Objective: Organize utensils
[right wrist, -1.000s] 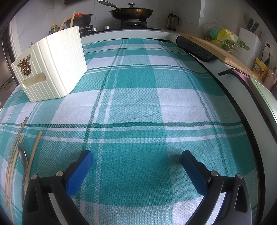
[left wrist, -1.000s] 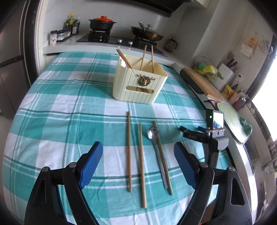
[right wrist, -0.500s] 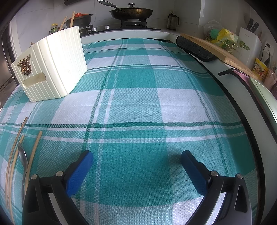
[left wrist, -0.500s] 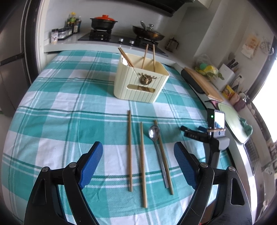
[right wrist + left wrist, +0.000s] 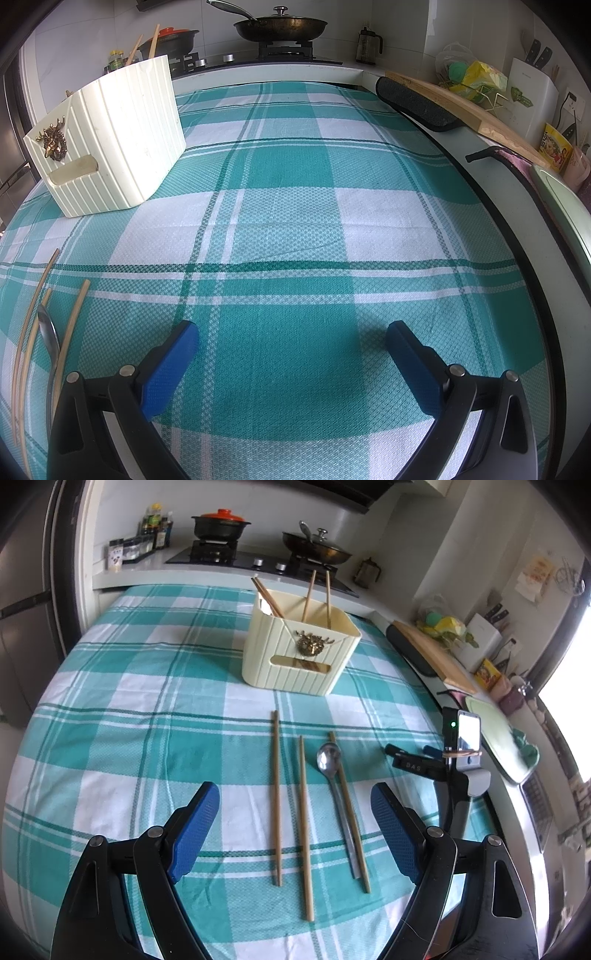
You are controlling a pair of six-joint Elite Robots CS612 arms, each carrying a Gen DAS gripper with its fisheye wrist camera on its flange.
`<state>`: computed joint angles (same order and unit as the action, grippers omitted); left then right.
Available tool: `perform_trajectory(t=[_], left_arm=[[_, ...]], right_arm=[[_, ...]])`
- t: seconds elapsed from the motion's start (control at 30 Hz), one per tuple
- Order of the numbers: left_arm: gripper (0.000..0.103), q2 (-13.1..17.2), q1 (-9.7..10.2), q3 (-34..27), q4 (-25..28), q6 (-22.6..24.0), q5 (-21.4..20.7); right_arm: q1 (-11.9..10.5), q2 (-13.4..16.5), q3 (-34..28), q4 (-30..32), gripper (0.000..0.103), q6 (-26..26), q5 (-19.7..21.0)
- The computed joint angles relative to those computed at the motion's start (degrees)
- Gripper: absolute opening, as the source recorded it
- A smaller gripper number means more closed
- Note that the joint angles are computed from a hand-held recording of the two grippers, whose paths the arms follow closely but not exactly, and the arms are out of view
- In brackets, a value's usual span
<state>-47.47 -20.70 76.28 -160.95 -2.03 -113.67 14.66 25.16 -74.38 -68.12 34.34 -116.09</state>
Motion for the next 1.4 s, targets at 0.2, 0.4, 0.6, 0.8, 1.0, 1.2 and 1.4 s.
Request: perform_trajectory(t=[0.2, 0.4, 0.6, 0.8, 1.0, 1.2, 1.4], left_arm=[[0.085, 0.0, -0.03, 0.1, -0.1, -0.1, 0.1], [0.085, -0.1, 0.11, 0.3, -0.2, 0.0, 0.2], [0.085, 0.1, 0.52, 0.3, -0.8, -0.6, 0.2], [0.085, 0.7, 0.89, -0.3, 0.0, -1.2, 0.1], [0.085, 0.9, 0.75, -0.6, 1.2, -1.6, 2.2], [0.085, 0.9, 0.31, 0.4, 1.3, -0.7, 3.0], [0.085, 1.2, 0.53, 0.3, 3.8, 2.1, 4.6]], right_arm=[[0.0, 0.0, 0.0, 0.0, 0.103, 0.0, 0.0], [0.0, 0.0, 0.0, 0.0, 0.103, 0.0, 0.0], [0.0, 0.0, 0.0, 0.0, 0.103, 0.0, 0.0], [0.0, 0.0, 0.0, 0.0, 0.103, 0.0, 0.0], [0.0, 0.0, 0.0, 0.0, 0.103, 0.0, 0.0], [0.0, 0.0, 0.0, 0.0, 0.103, 0.0, 0.0], [0.0, 0.0, -0.1, 0.0, 0.103, 0.0, 0.0]])
